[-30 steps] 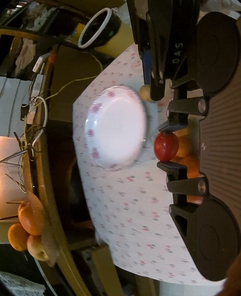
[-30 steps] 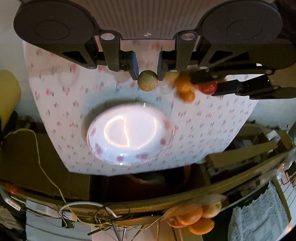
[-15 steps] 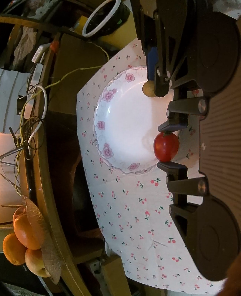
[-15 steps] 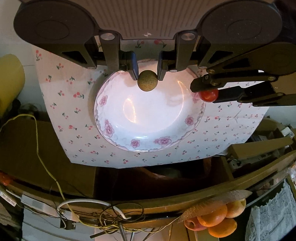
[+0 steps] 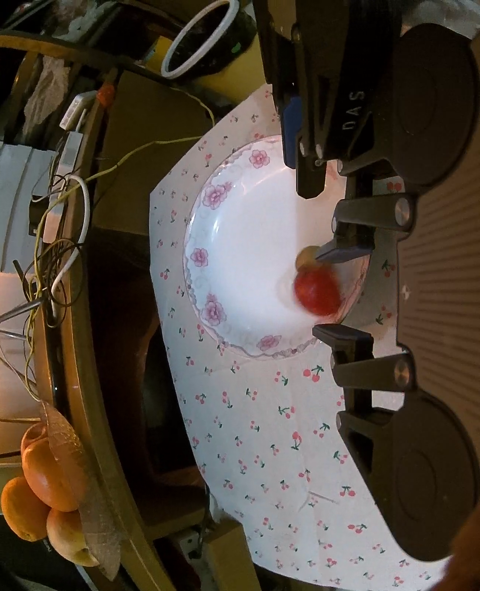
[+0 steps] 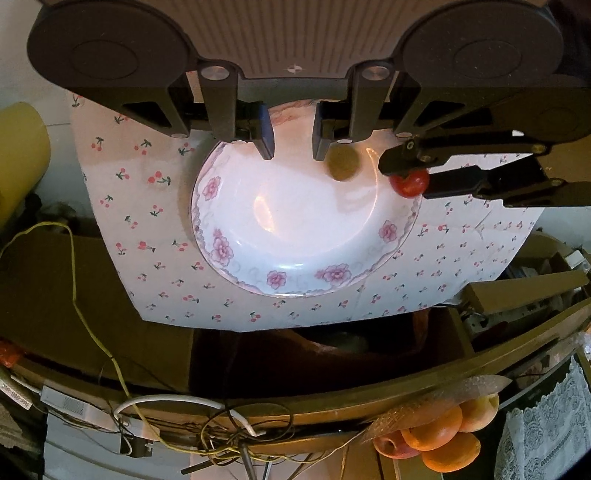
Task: Organize fruits
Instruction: 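Return both tools to the fruit cluster beside the plate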
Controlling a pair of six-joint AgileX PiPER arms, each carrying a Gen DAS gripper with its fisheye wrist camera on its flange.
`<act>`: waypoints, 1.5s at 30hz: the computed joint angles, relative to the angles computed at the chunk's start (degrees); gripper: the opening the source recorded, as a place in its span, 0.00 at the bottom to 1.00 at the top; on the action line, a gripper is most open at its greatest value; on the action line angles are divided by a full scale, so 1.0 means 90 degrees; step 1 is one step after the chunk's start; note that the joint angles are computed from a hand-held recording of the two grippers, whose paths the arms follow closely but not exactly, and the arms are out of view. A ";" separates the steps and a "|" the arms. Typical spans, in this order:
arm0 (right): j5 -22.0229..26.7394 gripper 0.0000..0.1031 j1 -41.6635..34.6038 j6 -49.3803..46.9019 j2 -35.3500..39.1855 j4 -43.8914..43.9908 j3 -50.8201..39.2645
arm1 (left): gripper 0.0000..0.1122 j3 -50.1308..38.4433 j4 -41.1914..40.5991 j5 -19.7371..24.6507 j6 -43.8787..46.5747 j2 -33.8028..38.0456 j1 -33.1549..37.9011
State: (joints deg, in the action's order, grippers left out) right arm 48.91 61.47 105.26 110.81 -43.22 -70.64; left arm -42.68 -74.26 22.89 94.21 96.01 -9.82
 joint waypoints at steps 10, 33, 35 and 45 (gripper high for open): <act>-0.0050 0.32 0.0124 0.0170 -0.0179 -0.0040 0.0160 | 0.40 0.0138 0.0359 0.0544 0.0082 -0.0245 0.0493; -0.0771 0.39 0.0695 -0.0710 -0.0011 0.0287 -0.0073 | 0.44 0.0287 0.2178 0.2697 0.0633 -0.0840 0.3027; -0.0807 0.39 0.0718 -0.0885 0.0036 0.0344 -0.0146 | 0.44 0.0277 0.2366 0.2882 0.0720 -0.0847 0.3198; -0.1008 0.41 0.0786 -0.1688 0.0361 0.0654 -0.0392 | 0.45 0.0429 0.3123 0.3044 0.0719 -0.0713 0.3445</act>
State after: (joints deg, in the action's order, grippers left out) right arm 39.84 68.54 90.07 114.05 -37.33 -74.17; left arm -38.82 -46.16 50.28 100.68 89.59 21.19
